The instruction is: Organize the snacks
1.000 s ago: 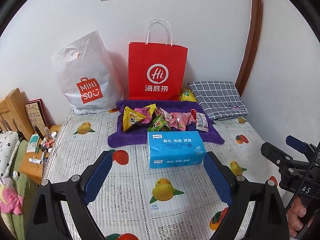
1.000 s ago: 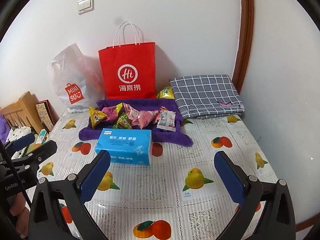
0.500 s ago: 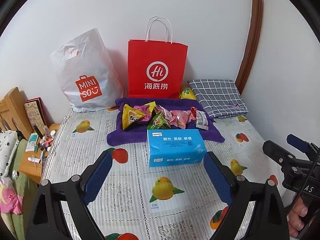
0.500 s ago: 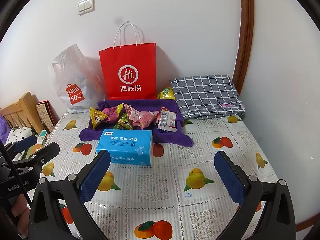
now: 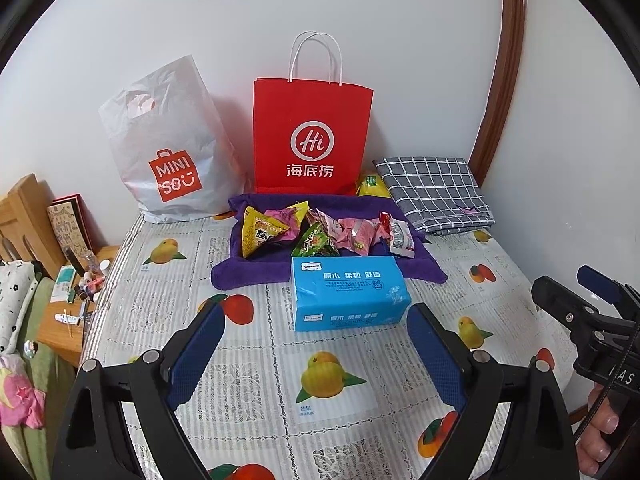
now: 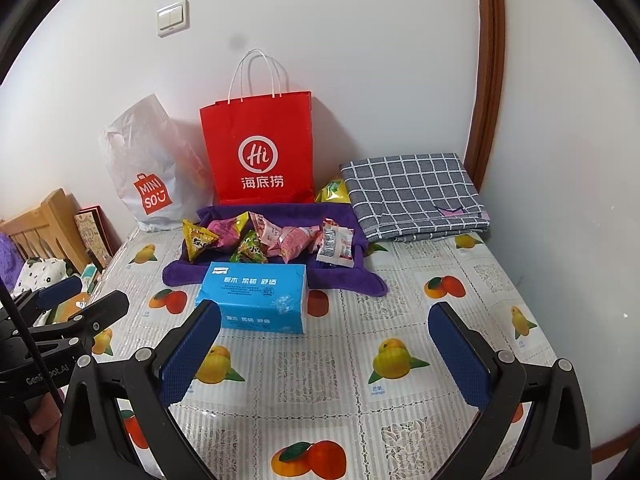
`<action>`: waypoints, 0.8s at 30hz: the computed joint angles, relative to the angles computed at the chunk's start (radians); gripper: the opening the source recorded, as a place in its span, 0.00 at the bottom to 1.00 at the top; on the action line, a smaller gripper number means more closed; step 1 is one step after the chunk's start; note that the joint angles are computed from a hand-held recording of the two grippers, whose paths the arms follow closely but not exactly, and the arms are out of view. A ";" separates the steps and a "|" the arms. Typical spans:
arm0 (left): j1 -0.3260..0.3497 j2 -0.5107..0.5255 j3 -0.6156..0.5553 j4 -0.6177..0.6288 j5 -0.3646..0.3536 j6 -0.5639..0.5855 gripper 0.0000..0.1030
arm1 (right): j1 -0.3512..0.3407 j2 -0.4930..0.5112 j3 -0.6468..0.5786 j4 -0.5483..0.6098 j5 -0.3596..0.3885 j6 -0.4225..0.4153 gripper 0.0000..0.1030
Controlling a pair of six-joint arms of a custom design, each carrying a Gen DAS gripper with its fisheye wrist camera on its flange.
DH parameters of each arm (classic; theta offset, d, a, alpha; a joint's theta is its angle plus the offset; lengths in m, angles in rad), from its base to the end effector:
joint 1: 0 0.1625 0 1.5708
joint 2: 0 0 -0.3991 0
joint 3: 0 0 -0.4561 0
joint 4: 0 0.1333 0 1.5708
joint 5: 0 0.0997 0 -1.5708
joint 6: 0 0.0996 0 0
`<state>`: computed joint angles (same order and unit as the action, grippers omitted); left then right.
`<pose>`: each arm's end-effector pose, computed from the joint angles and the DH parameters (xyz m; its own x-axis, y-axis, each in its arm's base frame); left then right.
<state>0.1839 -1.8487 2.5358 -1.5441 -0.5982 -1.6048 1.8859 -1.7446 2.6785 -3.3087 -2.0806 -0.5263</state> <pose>-0.2376 -0.2635 0.1493 -0.7573 -0.1603 -0.6331 0.4034 0.6475 -0.6465 0.1840 -0.2913 0.2004 -0.7037 -0.2764 0.6545 -0.6575 0.6024 -0.4526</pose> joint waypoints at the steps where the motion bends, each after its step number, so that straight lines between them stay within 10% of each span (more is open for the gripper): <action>1: 0.001 -0.004 0.002 -0.004 0.001 0.003 0.90 | -0.001 -0.002 0.001 0.002 0.002 0.001 0.99; 24: 0.001 0.013 -0.010 -0.008 0.001 0.012 0.90 | 0.007 -0.028 0.005 0.024 0.012 0.011 0.99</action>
